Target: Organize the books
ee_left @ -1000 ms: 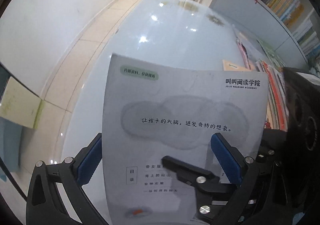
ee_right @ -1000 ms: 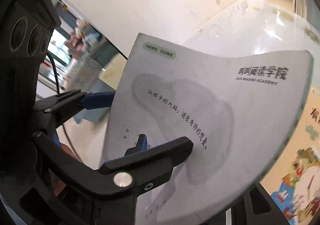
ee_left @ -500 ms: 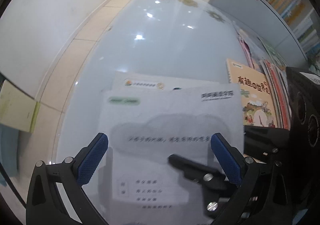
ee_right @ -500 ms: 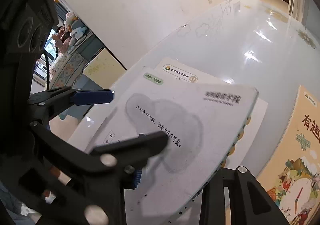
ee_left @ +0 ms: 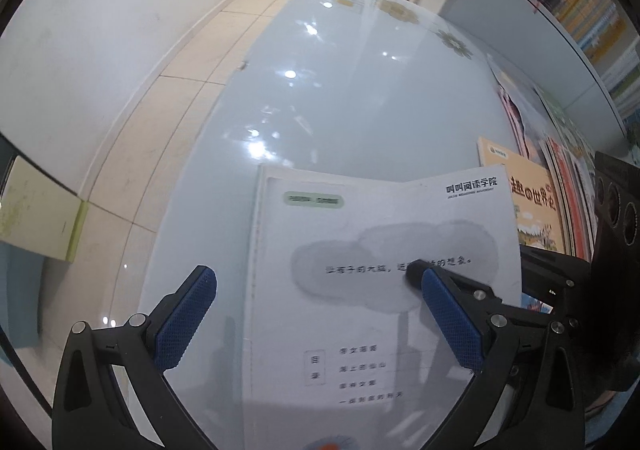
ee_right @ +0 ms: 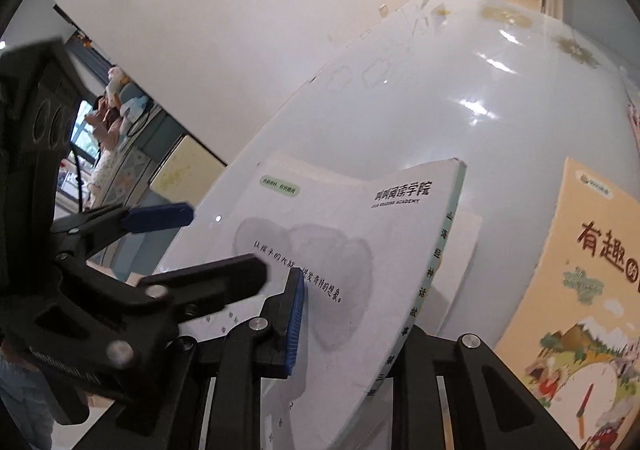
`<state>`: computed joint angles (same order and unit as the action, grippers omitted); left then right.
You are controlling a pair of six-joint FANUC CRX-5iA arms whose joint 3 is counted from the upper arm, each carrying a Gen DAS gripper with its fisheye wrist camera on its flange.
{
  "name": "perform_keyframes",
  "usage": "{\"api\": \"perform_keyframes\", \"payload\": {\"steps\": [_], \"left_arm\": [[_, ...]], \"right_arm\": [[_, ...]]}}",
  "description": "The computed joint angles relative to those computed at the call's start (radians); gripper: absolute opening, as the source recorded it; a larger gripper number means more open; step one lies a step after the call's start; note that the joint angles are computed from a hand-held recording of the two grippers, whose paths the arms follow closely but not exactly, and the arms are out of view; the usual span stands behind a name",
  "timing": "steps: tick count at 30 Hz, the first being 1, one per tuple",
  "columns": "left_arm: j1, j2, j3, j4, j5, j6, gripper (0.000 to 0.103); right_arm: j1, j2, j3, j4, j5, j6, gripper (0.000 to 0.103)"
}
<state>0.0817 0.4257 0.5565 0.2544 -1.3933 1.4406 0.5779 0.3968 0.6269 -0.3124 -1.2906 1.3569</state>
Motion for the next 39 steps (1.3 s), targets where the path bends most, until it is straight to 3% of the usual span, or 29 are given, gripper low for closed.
{"api": "perform_keyframes", "payload": {"steps": [5, 8, 12, 16, 17, 20, 24, 28, 35, 39], "left_arm": [[-0.002, 0.000, 0.007, -0.030, -0.006, 0.004, 0.102], [-0.006, -0.002, 0.005, -0.052, -0.013, 0.004, 0.102], [-0.011, -0.026, -0.012, -0.086, 0.016, 0.025, 0.102], [-0.014, -0.083, -0.075, -0.057, 0.095, -0.003, 0.102], [-0.021, -0.099, -0.085, -0.059, 0.115, -0.008, 0.103], [-0.039, -0.137, -0.115, -0.042, 0.177, -0.003, 0.103], [-0.079, -0.154, -0.104, -0.044, 0.197, 0.042, 0.102], [-0.154, -0.214, -0.148, -0.093, 0.328, 0.070, 0.102], [-0.336, -0.133, -0.003, -0.112, 0.293, 0.171, 0.102], [-0.467, -0.035, 0.164, -0.186, 0.242, 0.227, 0.102]], "right_arm": [[0.002, -0.007, -0.021, 0.027, 0.033, -0.029, 0.021], [0.061, -0.012, -0.053, 0.162, 0.071, -0.088, 0.027], [0.113, -0.034, -0.116, 0.385, 0.070, -0.166, 0.075], [0.133, -0.116, -0.236, 0.530, 0.155, -0.194, 0.094], [0.128, -0.130, -0.244, 0.530, 0.159, -0.177, 0.103], [0.106, -0.188, -0.283, 0.498, 0.195, -0.175, 0.103], [0.087, -0.272, -0.357, 0.528, 0.247, -0.234, 0.103], [0.051, -0.365, -0.438, 0.592, 0.254, -0.276, 0.103], [-0.084, -0.540, -0.585, 0.674, 0.222, -0.335, 0.103], [-0.212, -0.614, -0.619, 0.656, 0.194, -0.246, 0.103]]}}
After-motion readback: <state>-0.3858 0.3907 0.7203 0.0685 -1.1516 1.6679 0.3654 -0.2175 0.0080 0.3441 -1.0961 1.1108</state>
